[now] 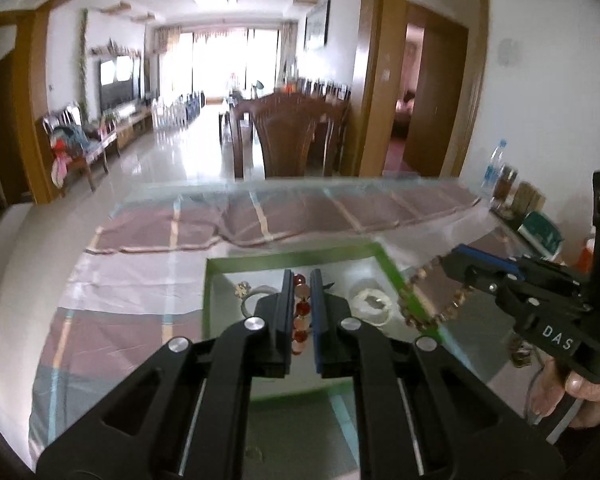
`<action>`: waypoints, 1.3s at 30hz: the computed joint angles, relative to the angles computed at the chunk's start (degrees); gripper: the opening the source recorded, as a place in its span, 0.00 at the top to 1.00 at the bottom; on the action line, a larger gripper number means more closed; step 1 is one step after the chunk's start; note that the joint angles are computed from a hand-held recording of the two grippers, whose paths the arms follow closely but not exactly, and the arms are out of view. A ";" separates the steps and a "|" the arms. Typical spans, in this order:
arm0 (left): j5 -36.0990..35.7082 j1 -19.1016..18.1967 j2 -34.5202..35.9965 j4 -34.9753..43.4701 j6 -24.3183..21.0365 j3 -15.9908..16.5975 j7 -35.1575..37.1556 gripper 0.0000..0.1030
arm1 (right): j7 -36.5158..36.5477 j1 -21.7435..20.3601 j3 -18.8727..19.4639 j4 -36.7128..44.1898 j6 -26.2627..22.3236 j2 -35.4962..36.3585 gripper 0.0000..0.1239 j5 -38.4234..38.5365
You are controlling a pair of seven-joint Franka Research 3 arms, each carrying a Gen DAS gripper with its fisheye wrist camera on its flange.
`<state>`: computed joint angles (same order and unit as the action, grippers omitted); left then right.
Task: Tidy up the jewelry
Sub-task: 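Open the right gripper to drop the strand while the left gripper drops the bracelet into the box, then move both grippers back toward the small rings on the table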
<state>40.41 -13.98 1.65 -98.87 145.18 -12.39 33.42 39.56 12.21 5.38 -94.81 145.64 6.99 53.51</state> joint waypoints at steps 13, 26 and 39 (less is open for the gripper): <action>3.25 -3.23 12.12 7.90 -4.27 7.72 -8.27 0.11 | 18.24 1.44 -0.55 12.51 6.78 15.19 0.33 -12.25; 30.06 -3.04 -25.98 -32.73 -7.07 -6.25 -45.24 0.04 | -43.75 -2.70 2.92 -37.60 18.23 -30.88 0.20 42.51; 15.70 -5.09 -24.69 -35.88 -12.48 -13.22 -41.23 0.04 | -22.84 3.82 -2.72 -51.92 20.93 -38.50 0.20 23.04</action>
